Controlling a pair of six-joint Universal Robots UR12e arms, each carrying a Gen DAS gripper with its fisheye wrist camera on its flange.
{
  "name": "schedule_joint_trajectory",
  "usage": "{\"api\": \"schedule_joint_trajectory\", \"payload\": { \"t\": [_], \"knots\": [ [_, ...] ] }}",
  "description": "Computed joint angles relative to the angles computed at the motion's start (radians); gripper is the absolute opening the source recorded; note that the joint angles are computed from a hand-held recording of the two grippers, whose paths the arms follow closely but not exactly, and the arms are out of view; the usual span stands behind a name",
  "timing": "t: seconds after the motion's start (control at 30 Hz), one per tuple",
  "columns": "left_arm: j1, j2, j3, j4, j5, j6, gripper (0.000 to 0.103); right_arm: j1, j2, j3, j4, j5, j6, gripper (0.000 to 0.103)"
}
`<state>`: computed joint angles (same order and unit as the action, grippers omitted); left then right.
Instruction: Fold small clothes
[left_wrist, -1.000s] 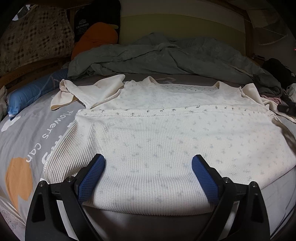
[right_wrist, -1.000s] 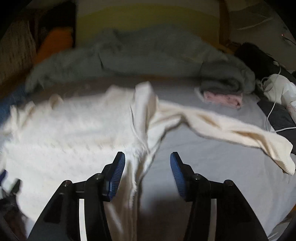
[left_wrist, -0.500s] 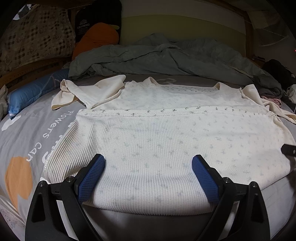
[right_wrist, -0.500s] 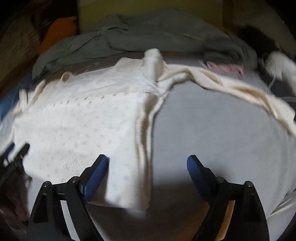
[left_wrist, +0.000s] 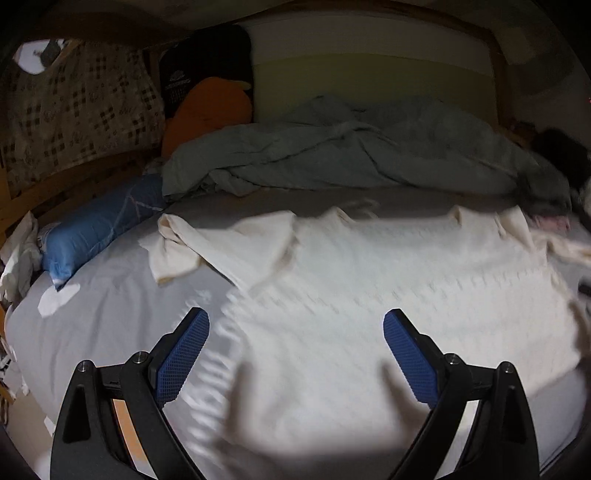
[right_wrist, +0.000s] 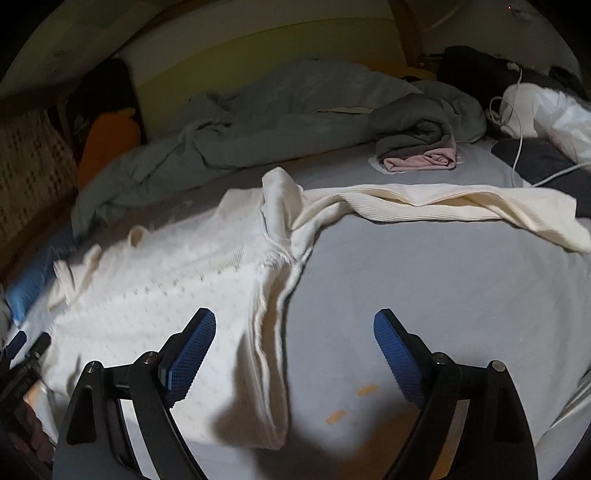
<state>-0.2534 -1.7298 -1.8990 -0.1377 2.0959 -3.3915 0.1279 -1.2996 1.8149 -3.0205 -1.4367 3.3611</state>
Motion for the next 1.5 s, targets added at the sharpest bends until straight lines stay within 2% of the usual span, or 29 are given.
{"api": "schedule_joint_trajectory", "payload": {
  "t": [0.13,0.17,0.2,0.27,0.3,0.33,0.37,0.4,0.47,0.6,0.63,0.67,0.7,0.73,0.77,0.8,0.83,0.87,0.93,0.97,1.0,1.07,1.2,1.27,1.37,1.47,1.5],
  "knots": [
    [0.122,0.045,0.016,-0.052,-0.166,-0.051,0.095,0.008,0.009,-0.034,0.067,0.003,-0.051,0.089],
    [0.151,0.048,0.024,-0.066,-0.178,-0.059,0.095,0.011,0.01,-0.037,0.06,-0.002,-0.066,0.089],
    [0.17,0.045,0.035,-0.075,-0.153,-0.074,0.095,0.016,0.011,-0.04,0.043,-0.011,-0.076,0.089],
    [0.191,0.03,0.035,-0.002,-0.035,-0.094,0.095,0.023,0.011,-0.041,0.015,-0.025,-0.095,0.089],
    [0.206,0.025,0.031,0.028,-0.002,-0.103,0.095,0.025,0.01,-0.04,0.006,-0.027,-0.105,0.089],
    [0.224,0.027,0.03,0.015,-0.004,-0.125,0.094,0.028,0.009,-0.038,0.001,-0.03,-0.113,0.089],
    [0.249,0.032,0.032,-0.031,-0.029,-0.167,0.09,0.03,0.008,-0.038,0.002,-0.034,-0.121,0.089],
    [0.274,0.038,0.03,-0.065,-0.075,-0.209,0.079,0.031,0.008,-0.039,0.007,-0.037,-0.128,0.089],
    [0.334,0.047,0.013,-0.093,-0.216,-0.301,0.067,0.035,0.01,-0.043,0.023,-0.04,-0.143,0.089],
    [0.428,0.039,-0.021,-0.143,-0.49,-0.473,0.057,0.052,0.026,-0.063,0.056,-0.06,-0.178,0.089],
    [0.452,0.031,-0.037,-0.118,-0.576,-0.511,0.056,0.057,0.029,-0.067,0.063,-0.058,-0.185,0.089],
    [0.464,0.026,-0.051,-0.088,-0.62,-0.544,0.056,0.06,0.03,-0.068,0.066,-0.055,-0.19,0.089],
    [0.468,0.019,-0.061,-0.064,-0.629,-0.578,0.052,0.065,0.032,-0.068,0.065,-0.052,-0.198,0.089],
    [0.467,0.015,-0.067,-0.045,-0.623,-0.591,0.047,0.07,0.034,-0.068,0.061,-0.053,-0.209,0.089],
    [0.465,0.014,-0.069,-0.034,-0.624,-0.587,0.029,0.075,0.036,-0.067,0.058,-0.057,-0.223,0.089],
    [0.468,0.011,-0.071,-0.007,-0.649,-0.583,0.004,0.081,0.038,-0.066,0.056,-0.064,-0.239,0.089],
    [0.474,0.008,-0.081,0.055,-0.693,-0.581,0.002,0.09,0.041,-0.065,0.054,-0.077,-0.27,0.089],
    [0.476,0.006,-0.089,0.111,-0.698,-0.583,0.001,0.096,0.043,-0.064,0.053,-0.089,-0.293,0.089],
    [0.446,0.023,-0.102,0.199,-0.608,-0.558,0.001,0.111,0.046,-0.06,0.041,-0.132,-0.341,0.089],
    [0.434,0.033,-0.109,0.264,-0.586,-0.524,0.001,0.117,0.046,-0.055,0.03,-0.157,-0.36,0.089],
    [0.421,0.043,-0.114,0.33,-0.586,-0.49,0.001,0.117,0.045,-0.049,0.021,-0.166,-0.368,0.089],
    [0.392,0.067,-0.106,0.401,-0.592,-0.412,0.001,0.113,0.041,-0.044,0.017,-0.172,-0.36,0.089],
    [0.3,0.101,-0.05,0.405,-0.644,-0.198,0.001,0.096,0.035,-0.043,0.025,-0.171,-0.312,0.089],
    [0.265,0.104,-0.015,0.372,-0.741,-0.124,0.001,0.088,0.033,-0.044,0.025,-0.167,-0.286,0.089],
    [0.206,0.089,0.033,0.3,-0.829,-0.045,0.001,0.082,0.029,-0.038,0.006,-0.168,-0.261,0.089],
    [0.171,0.048,0.08,0.216,-0.924,0.008,0.001,0.081,0.026,-0.029,-0.025,-0.187,-0.25,0.089],
    [0.153,0.034,0.088,0.197,-0.927,0.026,0.002,0.078,0.024,-0.026,-0.031,-0.186,-0.244,0.089]
  ]
}}
